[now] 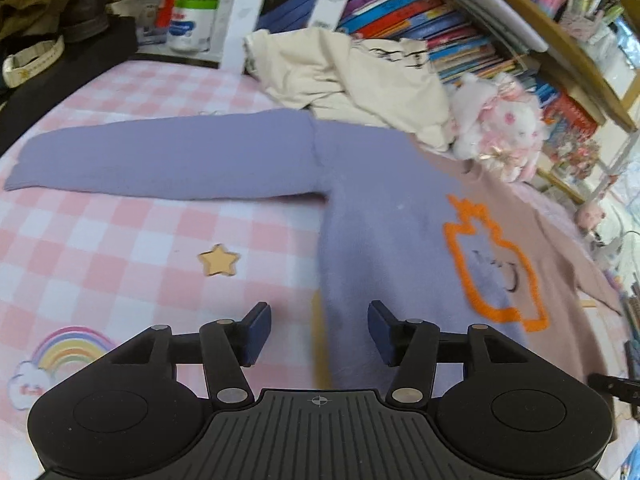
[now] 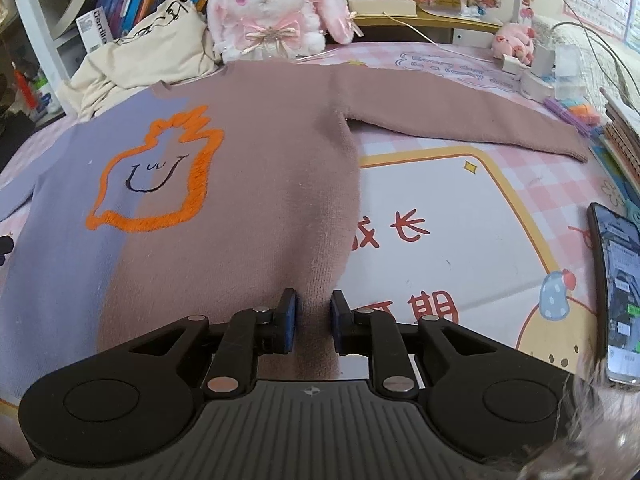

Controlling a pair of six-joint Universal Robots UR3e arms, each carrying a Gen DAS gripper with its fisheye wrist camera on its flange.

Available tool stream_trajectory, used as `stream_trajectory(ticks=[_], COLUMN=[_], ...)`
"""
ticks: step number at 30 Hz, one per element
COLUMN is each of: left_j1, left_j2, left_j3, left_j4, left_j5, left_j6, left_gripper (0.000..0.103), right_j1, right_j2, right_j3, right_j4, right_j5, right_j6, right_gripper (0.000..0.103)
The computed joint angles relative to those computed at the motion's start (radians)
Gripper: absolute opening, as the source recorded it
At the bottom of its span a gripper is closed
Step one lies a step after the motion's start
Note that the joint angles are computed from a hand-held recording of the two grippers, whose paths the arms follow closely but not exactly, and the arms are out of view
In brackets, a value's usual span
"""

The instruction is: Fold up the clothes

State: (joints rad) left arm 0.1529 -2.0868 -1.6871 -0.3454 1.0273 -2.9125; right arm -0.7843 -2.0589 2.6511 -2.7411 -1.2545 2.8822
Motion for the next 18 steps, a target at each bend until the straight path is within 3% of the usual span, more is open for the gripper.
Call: stream_trajectory(ticks=[3, 5, 7, 8, 12, 18], left_j1=[-0.05, -0.06, -0.062, -0.064, -0.039, 0.0], left_j2=[-0.014, -0.013, -0.01, -0.009, 0.019, 0.049], left_j3=[0.011, 0.014, 0.01, 0.003, -0.079, -0.098], left_j4=[0.028, 0.018, 0.013, 0.023, 0.109, 0.063], left_j5=[0.079, 0.078, 0.072, 0.077, 0.082, 0.078], left_j6=[0.018, 0.025, 0.036, 0.038, 0.03, 0.06], left_gripper=[0.034, 0.029, 0.007, 0.004, 0.003, 0.003], right_j1=[0.007, 0.006, 0.001, 0.006, 0.035, 0.051], right_j2=[-0.001, -0.003, -0.007, -0.004, 0.012, 0.021], right_j3=[0.003, 0.004, 0.004, 0.002, -0.013, -0.007], right_j4=[-0.006, -0.006, 0.0, -0.002, -0.005, -0.019], right_j5=[-0.005, -0.006, -0.003, -0.008, -0.028, -0.008], right_j6=[0.0, -0.001, -0.005, -0.002, 0.003, -0.016], right_gripper=[0.017, 0.017, 0.018, 0.018, 0.017, 0.017])
